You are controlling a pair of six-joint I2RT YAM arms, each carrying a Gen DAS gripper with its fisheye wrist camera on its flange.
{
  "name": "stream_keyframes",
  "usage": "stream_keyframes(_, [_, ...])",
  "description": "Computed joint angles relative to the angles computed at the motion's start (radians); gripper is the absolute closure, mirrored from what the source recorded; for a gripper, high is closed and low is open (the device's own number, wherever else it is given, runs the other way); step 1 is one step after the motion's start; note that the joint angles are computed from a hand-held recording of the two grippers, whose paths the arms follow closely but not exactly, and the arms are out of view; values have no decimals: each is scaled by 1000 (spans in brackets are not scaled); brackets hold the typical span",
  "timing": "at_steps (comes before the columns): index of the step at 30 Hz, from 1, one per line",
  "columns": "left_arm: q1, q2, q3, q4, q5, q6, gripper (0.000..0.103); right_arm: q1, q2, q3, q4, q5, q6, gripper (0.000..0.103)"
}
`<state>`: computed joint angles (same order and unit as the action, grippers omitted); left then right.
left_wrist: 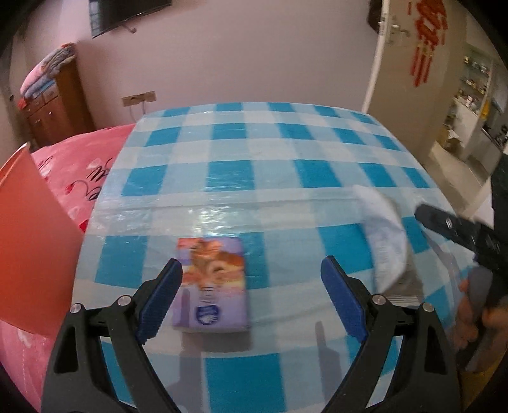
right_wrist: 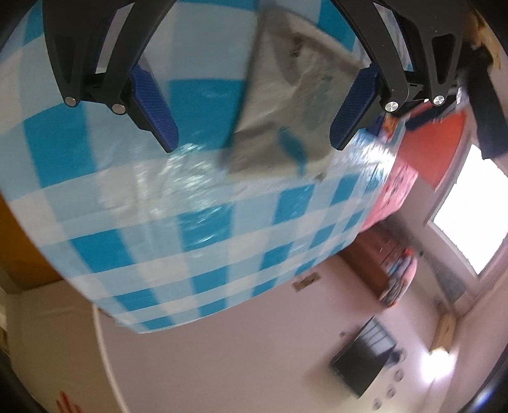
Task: Collect trash
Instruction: 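Close the left gripper on the purple tissue pack while the right gripper approaches the wipes packet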
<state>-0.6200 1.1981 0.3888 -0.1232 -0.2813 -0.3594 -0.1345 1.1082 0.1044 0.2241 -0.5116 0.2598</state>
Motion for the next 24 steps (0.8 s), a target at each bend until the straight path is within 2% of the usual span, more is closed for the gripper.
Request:
stream_keyframes(6, [51,105,4,78,26,11,14,166,-27,-25,35,107,47,8])
stream_keyframes(14, [70,197,16,137,10,-5,14,161,50,-13,93,98,51,8])
stream_keyframes(17, [93,214,14,152,35,-20,14,174,70,-9,106,94,46,8])
stream_keyframes(21, [70,241,22,153,-12,-18,32,199,82,-11,125,104,54,8])
stream_keyframes(24, [55,243,24,147,-40,-23,41,218,98,-7,137,107,52,8])
